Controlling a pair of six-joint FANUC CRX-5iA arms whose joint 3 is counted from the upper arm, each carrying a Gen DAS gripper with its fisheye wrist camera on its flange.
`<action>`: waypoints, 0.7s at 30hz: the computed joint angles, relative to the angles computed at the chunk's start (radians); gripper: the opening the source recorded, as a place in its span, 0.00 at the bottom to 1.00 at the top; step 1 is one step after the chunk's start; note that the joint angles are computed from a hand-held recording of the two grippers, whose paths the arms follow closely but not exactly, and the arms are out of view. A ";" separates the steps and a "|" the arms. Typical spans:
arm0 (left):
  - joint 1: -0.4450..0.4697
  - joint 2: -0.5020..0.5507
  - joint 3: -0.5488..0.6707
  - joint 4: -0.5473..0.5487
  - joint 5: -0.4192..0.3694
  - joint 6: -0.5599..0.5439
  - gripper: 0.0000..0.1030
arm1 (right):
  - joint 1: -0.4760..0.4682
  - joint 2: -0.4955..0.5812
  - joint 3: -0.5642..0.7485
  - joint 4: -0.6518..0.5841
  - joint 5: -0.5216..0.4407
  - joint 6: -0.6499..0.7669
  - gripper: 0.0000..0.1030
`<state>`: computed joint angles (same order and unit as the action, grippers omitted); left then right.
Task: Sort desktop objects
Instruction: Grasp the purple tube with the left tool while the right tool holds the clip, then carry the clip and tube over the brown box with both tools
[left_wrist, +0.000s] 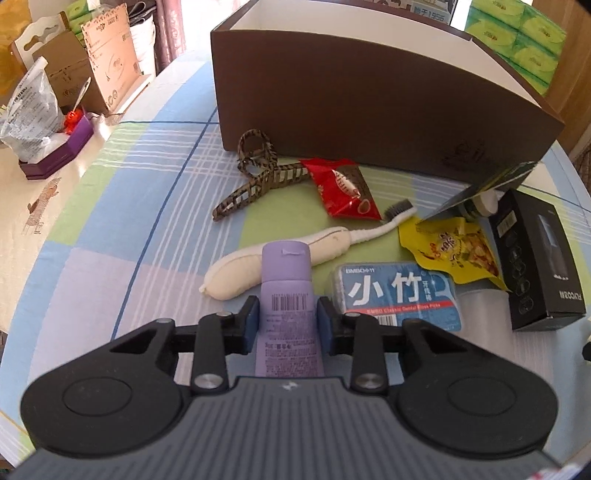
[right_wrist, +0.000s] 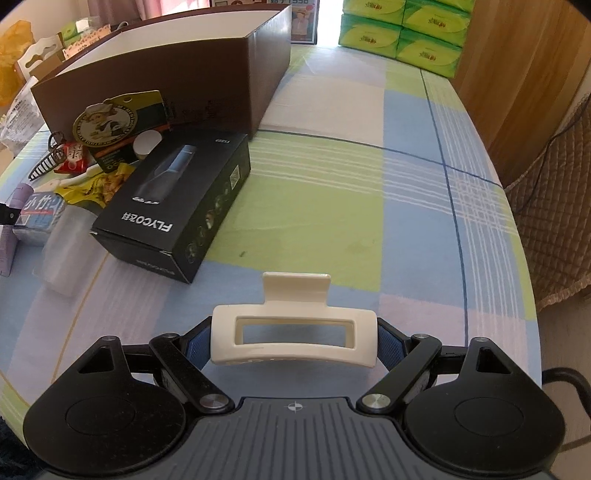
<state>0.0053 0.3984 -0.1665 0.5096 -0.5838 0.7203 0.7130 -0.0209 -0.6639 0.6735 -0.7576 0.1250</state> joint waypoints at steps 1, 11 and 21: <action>-0.001 0.000 -0.001 0.001 0.005 0.001 0.28 | -0.004 -0.003 -0.003 0.000 0.005 0.007 0.81; 0.027 -0.043 -0.029 0.008 -0.032 -0.065 0.27 | -0.022 -0.031 -0.015 0.021 0.038 -0.003 0.81; 0.071 -0.068 -0.024 0.156 -0.114 -0.264 0.27 | 0.005 -0.020 0.033 0.121 0.013 -0.131 0.81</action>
<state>0.0765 0.3306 -0.1905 0.6654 -0.6983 0.4563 0.7183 -0.0413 -0.6308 0.7947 -0.7443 -0.0061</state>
